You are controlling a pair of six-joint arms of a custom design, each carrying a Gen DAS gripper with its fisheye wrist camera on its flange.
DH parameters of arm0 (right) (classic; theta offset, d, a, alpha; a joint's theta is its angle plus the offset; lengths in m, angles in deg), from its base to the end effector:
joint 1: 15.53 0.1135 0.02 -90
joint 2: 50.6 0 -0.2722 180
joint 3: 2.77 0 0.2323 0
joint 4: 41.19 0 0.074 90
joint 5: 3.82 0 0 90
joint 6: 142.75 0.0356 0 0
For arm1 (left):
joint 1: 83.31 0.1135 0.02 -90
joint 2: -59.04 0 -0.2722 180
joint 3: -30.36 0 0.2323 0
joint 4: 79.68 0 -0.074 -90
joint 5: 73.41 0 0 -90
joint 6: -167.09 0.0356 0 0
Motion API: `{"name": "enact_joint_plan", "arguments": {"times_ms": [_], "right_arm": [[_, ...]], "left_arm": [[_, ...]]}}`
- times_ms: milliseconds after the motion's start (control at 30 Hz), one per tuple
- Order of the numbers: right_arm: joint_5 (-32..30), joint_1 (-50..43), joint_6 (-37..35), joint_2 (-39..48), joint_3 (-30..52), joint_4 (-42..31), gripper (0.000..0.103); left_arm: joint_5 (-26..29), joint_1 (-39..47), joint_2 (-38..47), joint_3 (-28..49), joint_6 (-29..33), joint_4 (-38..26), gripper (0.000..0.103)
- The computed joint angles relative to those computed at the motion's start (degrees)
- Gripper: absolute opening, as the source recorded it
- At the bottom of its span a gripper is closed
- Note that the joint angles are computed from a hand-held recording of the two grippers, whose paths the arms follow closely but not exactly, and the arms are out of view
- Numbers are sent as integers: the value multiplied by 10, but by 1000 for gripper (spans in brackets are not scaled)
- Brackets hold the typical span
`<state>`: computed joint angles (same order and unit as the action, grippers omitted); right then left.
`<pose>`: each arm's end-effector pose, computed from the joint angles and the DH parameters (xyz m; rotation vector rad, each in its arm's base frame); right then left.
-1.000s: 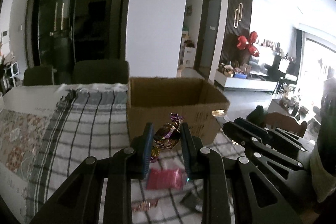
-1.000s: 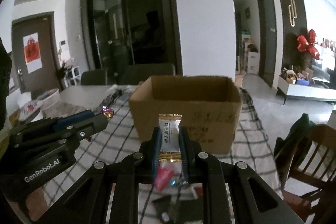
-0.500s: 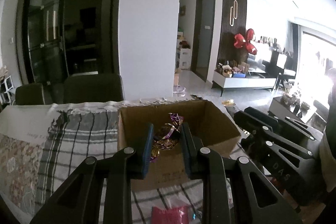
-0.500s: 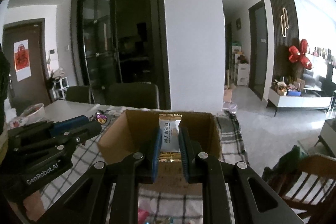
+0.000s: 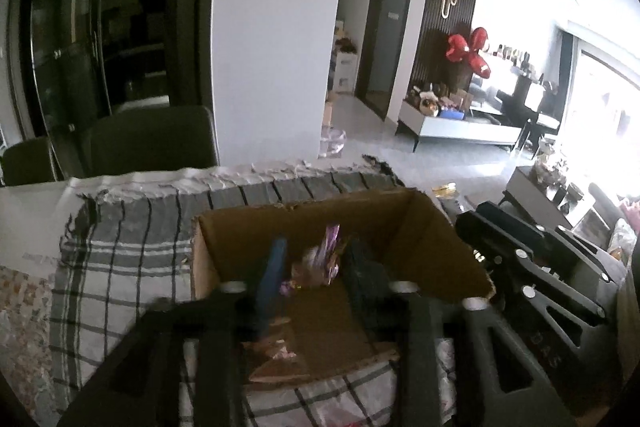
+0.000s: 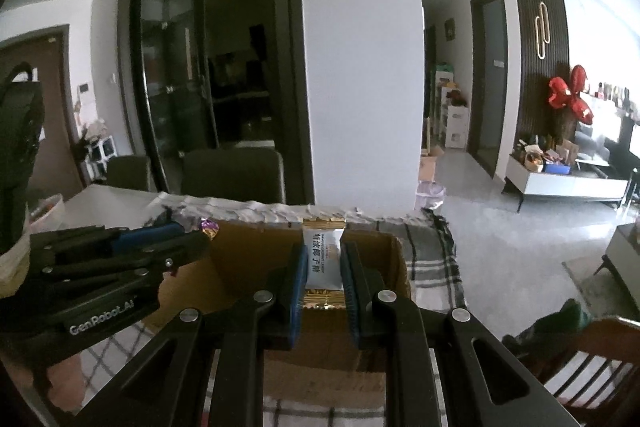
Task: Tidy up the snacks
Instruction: 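Carry both items over the cardboard box and open both grippers inside, then withdraw both grippers from the box back toward the table snacks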
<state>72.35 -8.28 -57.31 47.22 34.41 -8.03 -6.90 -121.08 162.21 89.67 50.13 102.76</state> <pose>0.2640 0.0422 0.1306 -0.3595 2.0148 0.2766 0.2691 -0.1906 0.1470 0.0017 2.2267 -0.1463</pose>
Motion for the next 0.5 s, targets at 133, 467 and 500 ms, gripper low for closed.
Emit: {"name": "enact_joint_plan", "arguments": {"times_ms": [133,467,500], "right_arm": [[28,6,8,9,6,-2,44],[11,-8,9,-48,-97,66,50],[8,-8,8,-56,-109,71,50]], "left_arm": [[-43,-14,-11,-17,-13,0,65],[-160,-108,-96,-99,-53,-22,71],[-178,-124,-109,-108,-62,-29,72]]}}
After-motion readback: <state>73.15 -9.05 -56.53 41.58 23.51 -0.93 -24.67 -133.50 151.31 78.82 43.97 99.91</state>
